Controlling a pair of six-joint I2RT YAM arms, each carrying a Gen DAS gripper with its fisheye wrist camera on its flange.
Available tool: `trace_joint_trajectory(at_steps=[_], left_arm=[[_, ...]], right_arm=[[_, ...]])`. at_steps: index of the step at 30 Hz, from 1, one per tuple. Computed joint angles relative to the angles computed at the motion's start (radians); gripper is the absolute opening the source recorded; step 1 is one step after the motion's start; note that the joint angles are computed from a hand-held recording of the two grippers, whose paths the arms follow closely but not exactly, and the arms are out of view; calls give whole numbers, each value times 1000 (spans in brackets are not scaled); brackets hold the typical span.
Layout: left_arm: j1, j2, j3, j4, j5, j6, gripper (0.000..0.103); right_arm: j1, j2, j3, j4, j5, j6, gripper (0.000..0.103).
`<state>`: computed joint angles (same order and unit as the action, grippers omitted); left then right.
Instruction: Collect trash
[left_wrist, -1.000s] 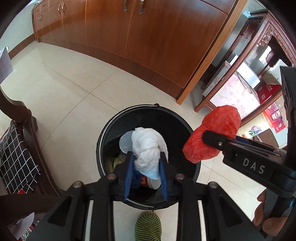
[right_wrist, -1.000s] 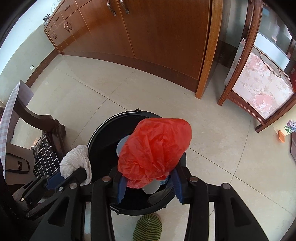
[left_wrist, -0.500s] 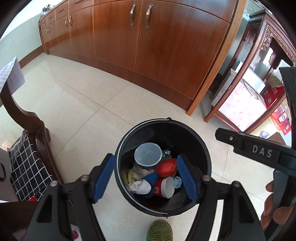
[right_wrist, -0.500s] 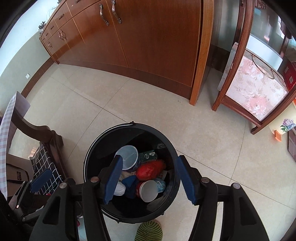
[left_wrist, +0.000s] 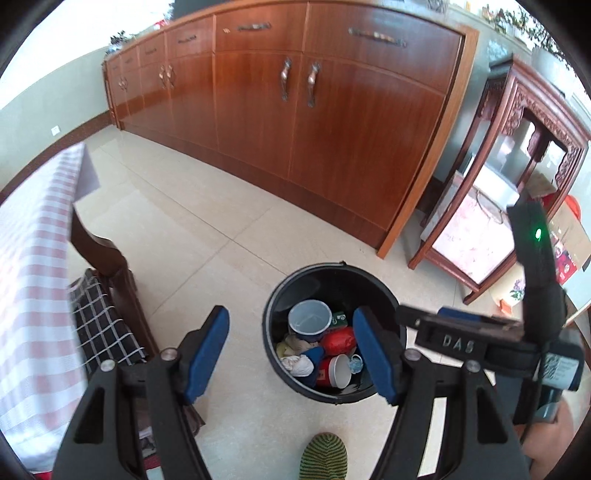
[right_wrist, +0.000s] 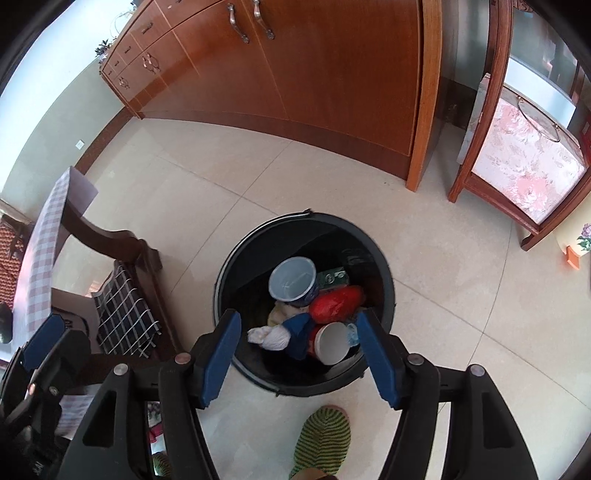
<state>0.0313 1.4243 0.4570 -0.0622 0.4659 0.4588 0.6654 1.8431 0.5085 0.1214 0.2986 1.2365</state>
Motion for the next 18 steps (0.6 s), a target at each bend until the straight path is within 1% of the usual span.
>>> trace_joint_trajectory(at_steps=[2, 5, 7, 9, 12, 14, 18], left_arm=[[95, -93, 2, -98, 48, 54, 71], [262, -191, 30, -252, 127, 163, 71], [392, -229, 61, -347, 177, 243, 73], [532, -223, 118, -454, 238, 340, 75], [712, -205, 186, -555, 293, 442, 80], [819, -189, 227, -608, 323, 502, 83], [978, -150, 301, -707, 383, 636, 85]], right_arm=[[84, -54, 6, -33, 28, 41, 67], [228, -123, 76, -155, 109, 82, 68], [317, -149, 148, -248, 170, 105, 71], [401, -156, 234, -339, 241, 123, 74], [508, -132, 379, -467, 339, 141, 81], [567, -89, 496, -564, 397, 153, 84], [654, -5, 698, -695, 476, 168, 86]])
